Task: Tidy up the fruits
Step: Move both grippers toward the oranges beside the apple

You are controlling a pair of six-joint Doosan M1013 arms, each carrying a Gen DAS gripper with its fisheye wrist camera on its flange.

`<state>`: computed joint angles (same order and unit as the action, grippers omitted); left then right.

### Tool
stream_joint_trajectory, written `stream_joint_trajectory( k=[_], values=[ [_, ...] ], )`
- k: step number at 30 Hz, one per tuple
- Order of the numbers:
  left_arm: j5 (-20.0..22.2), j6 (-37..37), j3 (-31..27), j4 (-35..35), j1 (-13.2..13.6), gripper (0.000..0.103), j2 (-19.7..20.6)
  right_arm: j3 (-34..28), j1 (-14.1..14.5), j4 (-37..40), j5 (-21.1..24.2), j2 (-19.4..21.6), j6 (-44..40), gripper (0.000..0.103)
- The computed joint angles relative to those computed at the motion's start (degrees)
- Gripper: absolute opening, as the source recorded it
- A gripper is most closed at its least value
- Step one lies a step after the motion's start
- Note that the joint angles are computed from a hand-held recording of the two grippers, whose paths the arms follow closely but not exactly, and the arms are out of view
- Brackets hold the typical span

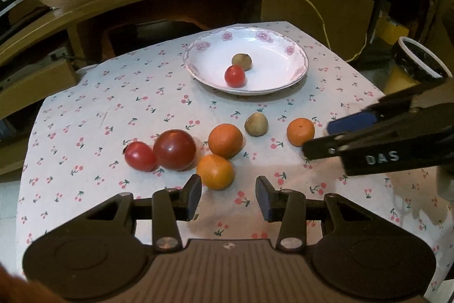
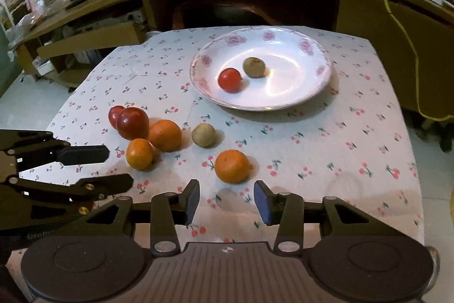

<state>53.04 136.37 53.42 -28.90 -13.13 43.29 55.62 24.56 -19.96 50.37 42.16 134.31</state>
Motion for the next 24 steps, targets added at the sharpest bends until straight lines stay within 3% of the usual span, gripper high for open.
stream_joint_trajectory(
  k=[10, 24],
  values=[
    [1.2, -2.8, -2.3, 1.8, -0.5, 0.047, 1.8, -3.4, -1.1, 2.4, 1.9, 2.3, -4.1, 0.042],
    [-0.2, -3.9, -3.7, 1.9, -0.9, 0.053, 3.2, -4.4, -1.7, 4.4, 3.0, 3.0, -5.7, 0.041]
  ],
)
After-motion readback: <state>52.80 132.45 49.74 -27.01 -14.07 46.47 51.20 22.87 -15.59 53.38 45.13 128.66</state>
